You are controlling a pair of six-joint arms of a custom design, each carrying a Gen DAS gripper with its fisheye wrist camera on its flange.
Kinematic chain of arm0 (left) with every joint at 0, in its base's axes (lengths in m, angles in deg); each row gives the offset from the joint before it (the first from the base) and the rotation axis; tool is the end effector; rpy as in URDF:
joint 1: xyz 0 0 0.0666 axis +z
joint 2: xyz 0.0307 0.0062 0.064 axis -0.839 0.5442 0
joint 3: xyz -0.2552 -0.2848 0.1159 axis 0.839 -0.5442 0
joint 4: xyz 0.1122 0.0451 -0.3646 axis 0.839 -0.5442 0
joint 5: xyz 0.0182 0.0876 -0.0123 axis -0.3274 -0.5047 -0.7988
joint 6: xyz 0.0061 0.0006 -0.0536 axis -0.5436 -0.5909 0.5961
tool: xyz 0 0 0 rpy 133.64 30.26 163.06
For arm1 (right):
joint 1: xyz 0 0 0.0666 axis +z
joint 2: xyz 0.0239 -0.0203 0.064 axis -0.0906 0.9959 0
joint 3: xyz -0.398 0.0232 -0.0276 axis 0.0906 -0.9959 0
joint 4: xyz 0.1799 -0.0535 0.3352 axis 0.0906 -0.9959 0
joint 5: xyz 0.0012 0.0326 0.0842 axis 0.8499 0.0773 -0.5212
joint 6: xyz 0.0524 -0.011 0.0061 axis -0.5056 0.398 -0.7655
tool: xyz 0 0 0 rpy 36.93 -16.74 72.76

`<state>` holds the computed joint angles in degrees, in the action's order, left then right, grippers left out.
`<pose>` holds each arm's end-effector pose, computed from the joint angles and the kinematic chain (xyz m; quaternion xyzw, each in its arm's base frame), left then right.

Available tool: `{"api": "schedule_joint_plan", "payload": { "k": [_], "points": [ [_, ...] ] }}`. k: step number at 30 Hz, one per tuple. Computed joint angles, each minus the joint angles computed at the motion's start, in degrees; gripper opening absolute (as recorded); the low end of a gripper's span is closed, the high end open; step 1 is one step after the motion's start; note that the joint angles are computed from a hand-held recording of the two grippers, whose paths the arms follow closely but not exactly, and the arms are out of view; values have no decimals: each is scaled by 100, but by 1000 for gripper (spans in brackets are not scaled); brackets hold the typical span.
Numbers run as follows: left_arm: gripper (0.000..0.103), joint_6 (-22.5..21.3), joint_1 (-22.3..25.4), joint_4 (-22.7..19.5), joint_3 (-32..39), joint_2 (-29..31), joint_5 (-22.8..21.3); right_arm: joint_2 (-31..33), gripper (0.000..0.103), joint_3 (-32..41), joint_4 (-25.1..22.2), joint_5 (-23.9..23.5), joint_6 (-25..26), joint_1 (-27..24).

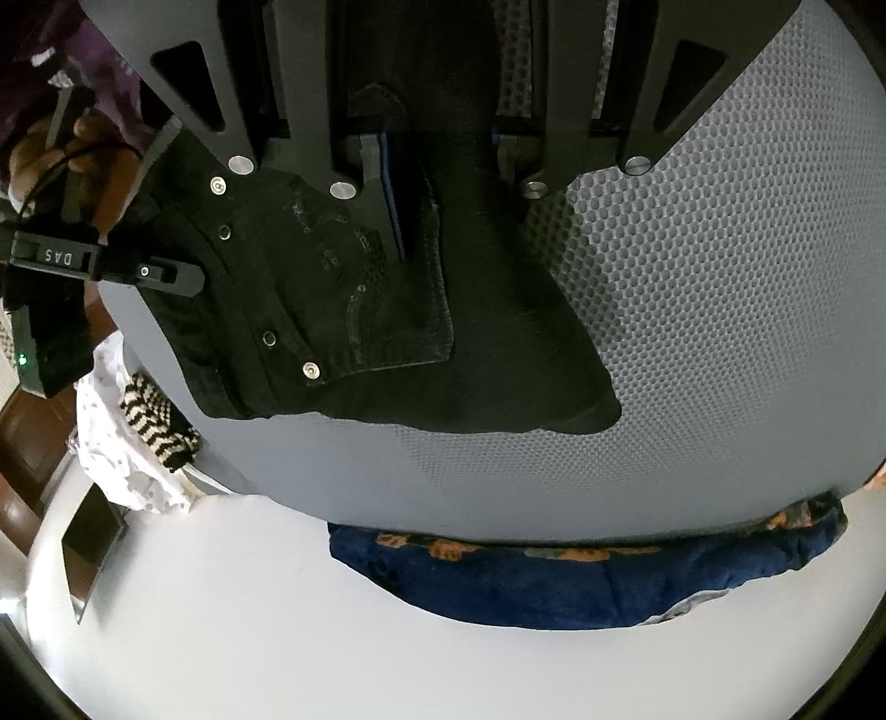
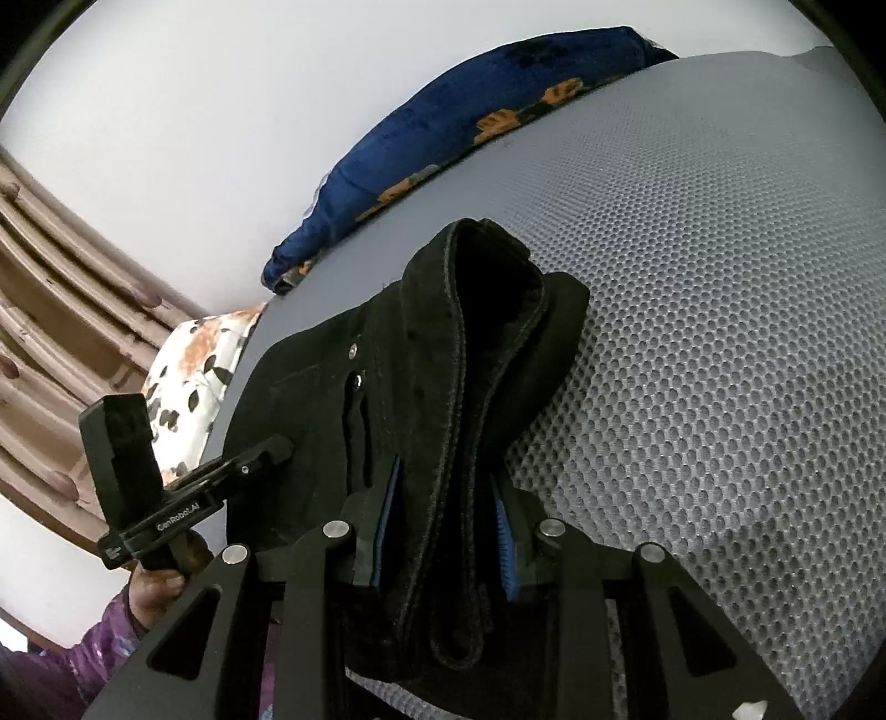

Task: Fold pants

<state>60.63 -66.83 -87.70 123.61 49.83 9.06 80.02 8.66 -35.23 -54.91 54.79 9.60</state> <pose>0.3061 -0.0638 0.4032 0.0982 0.9284 -0.1756 0.3125 0.3535 0.1106 0.3778 -0.0008 0.9089 0.3374 0.2451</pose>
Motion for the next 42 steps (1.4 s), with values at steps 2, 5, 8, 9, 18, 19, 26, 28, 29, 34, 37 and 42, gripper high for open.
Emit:
{"api": "schedule_joint_plan", "payload": {
  "k": [2, 5, 8, 9, 18, 19, 26, 28, 29, 34, 37, 42],
  "points": [
    [24, 16, -30, 12, -23, -20, -66, -27, 28, 19, -52, 75, 17, 30],
    [24, 39, -88, 23, -39, -37, -184, -35, 28, 53, -76, 205, 44, 125],
    [24, 67, -155, 36, -22, -18, -274, -20, 28, 75, -51, 250, 28, 181],
    [24, 77, -167, 35, -21, -19, -296, -11, 28, 83, -38, 267, 14, 206],
    [24, 65, -223, 31, 0, -29, -421, -26, 28, 42, 48, 199, 54, 138],
    [24, 49, -211, 23, -7, -48, -429, -30, 28, 34, 66, 170, 62, 116],
    [24, 3, -192, 32, -23, -67, -455, -79, 28, -74, 151, 157, 21, 97],
    [25, -39, -234, 54, -41, -78, -524, -99, 28, -112, 157, 168, 13, 89],
    [25, -47, -248, 66, -48, -84, -548, -105, 28, -124, 155, 198, 3, 101],
    [25, -58, -294, 85, -74, -112, -647, -134, 28, -64, -24, 592, 191, 277],
    [25, -46, -302, 113, -100, -128, -687, -154, 28, -18, -92, 812, 301, 370],
    [25, -75, -325, 141, -128, -167, -788, -181, 27, 1, -77, 950, 329, 434]
  ]
}}
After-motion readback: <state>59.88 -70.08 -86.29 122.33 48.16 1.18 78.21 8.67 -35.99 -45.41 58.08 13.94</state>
